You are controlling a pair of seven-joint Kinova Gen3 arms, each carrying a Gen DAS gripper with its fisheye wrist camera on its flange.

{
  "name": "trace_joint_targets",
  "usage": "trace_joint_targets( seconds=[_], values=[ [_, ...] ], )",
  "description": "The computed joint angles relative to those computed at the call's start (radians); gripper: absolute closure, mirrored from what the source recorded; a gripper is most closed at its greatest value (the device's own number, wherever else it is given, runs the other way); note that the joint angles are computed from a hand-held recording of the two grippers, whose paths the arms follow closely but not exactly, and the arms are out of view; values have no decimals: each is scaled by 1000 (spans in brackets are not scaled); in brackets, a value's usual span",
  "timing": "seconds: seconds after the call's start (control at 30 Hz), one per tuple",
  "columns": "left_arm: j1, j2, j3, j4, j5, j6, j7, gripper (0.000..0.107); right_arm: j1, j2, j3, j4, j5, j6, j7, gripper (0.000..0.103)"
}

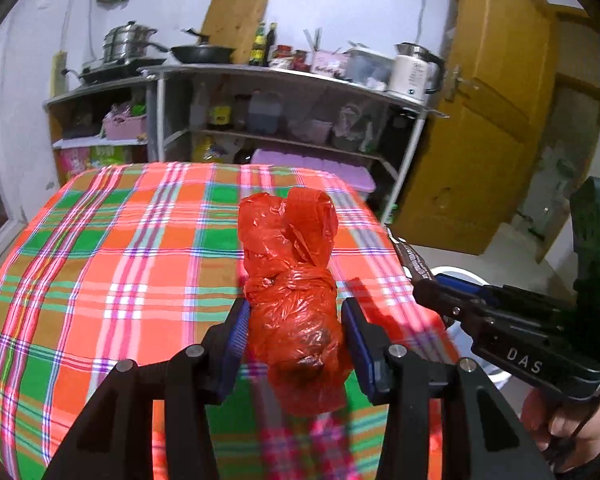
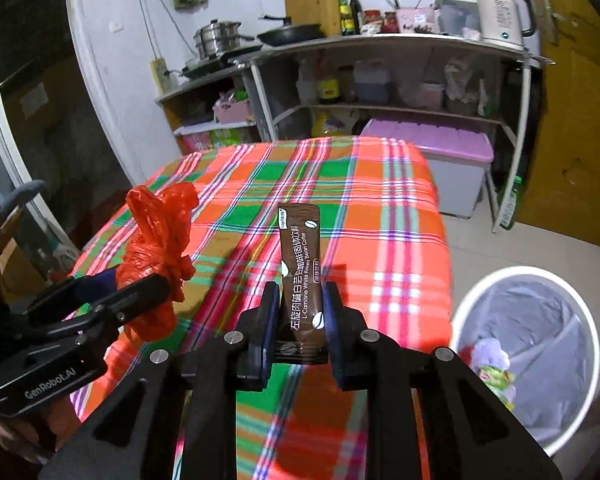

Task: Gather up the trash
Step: 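Carry the red bag and coffee sachet over the bin and open both tools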

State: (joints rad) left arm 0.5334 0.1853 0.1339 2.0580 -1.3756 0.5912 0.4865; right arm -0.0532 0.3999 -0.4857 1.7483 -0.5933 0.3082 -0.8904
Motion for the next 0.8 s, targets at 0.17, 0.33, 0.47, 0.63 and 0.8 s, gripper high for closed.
trace_joint_targets(
  seconds=[0.17, 0.33, 0.47, 0.63, 0.8],
  values=[
    [45, 3, 27, -34, -8, 33, -7, 60, 155, -64, -108, 92, -118, -28, 120, 80],
    [77, 17, 36, -68, -12, 46, -20, 60, 252, -109, -136, 148, -259, -25, 247, 80],
    [95, 36, 34, -102, -6, 37, -49, 60, 287, -138, -116, 178, -356, -16, 328, 80],
    [115, 65, 20, -145, 2, 4, -95, 60, 306, -155, -66, 202, -452, 0, 404, 80],
    [131, 102, -9, -194, 13, -42, -140, 60, 298, -161, 6, 209, -508, 24, 448, 80]
  ],
)
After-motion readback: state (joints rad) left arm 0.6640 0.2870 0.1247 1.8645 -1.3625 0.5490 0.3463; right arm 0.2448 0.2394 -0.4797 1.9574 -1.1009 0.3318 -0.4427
